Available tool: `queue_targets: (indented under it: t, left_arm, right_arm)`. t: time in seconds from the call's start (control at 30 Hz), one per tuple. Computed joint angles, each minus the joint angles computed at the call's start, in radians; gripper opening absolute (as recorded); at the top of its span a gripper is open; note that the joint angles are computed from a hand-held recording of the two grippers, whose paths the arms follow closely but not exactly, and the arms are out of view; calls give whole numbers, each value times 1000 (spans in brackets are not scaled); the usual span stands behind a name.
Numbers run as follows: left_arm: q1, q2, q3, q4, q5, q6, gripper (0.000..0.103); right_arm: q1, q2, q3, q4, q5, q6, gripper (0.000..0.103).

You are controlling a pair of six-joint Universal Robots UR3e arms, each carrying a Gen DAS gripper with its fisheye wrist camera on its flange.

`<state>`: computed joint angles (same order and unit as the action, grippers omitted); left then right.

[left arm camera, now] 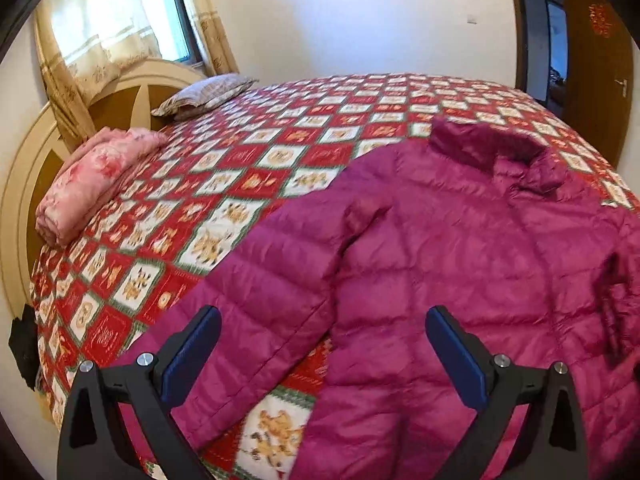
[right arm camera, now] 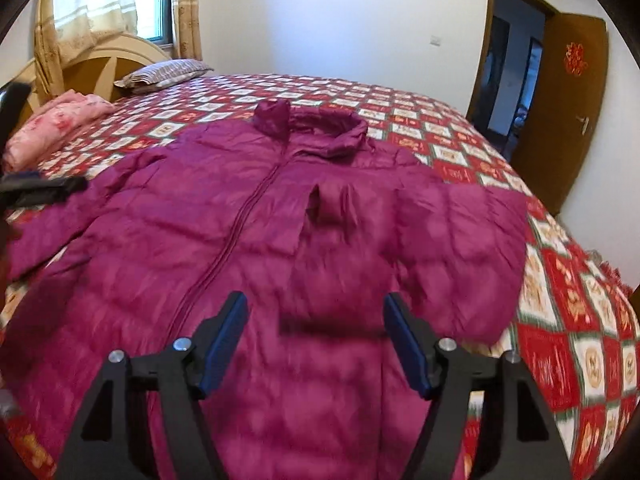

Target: Fold large clothes

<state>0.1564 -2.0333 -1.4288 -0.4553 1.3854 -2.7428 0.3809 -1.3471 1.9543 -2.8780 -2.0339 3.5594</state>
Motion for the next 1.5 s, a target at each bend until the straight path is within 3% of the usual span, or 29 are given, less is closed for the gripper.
queue_targets:
  t: [0.33, 0.53, 0.7, 0.8, 0.83, 0.9, 0.93, 0.97, 1.1, 1.33, 1.5]
  left_arm:
    - [-222, 30, 19, -41, 11, -52, 102]
    - [-390, -82, 126, -70, 60, -90, 102]
    - [-467, -188, 271, -169, 47, -139, 102]
    - [-500, -223, 294, -163, 39, -135, 102]
    - [-505, -230, 293, -153, 34, -129, 98]
    - [-502, -232, 281, -149, -11, -106, 58]
    - [-495, -239, 290, -184, -57, -79, 13]
    - [-490, -244, 303, -219, -84, -65, 7]
    - [-450, -189, 217, -168, -158, -21, 5]
    - [-338, -126, 188, -146, -182, 10, 3]
    - [-234, -75, 133, -85, -208, 45, 3]
  right_arm:
    - [-70, -231, 288, -62, -23, 66, 73]
    - [-136, -263, 406, -127, -40, 128, 73]
    - [-125, -244, 439, -175, -63, 136, 74]
    - [-130, -226, 455, -225, -60, 129, 76]
    - [-137, -225, 461, -234, -56, 125, 76]
    - [-158, -230, 477, -253, -44, 116, 76]
    - [-176, -240, 486, -255, -35, 107, 76]
    - [-193, -253, 493, -253, -35, 102, 76]
    - [-270, -313, 516, -238, -9, 63, 76]
    - [-369, -355, 502, -211, 36, 12, 76]
    - [-356, -343, 466, -189, 26, 8, 76]
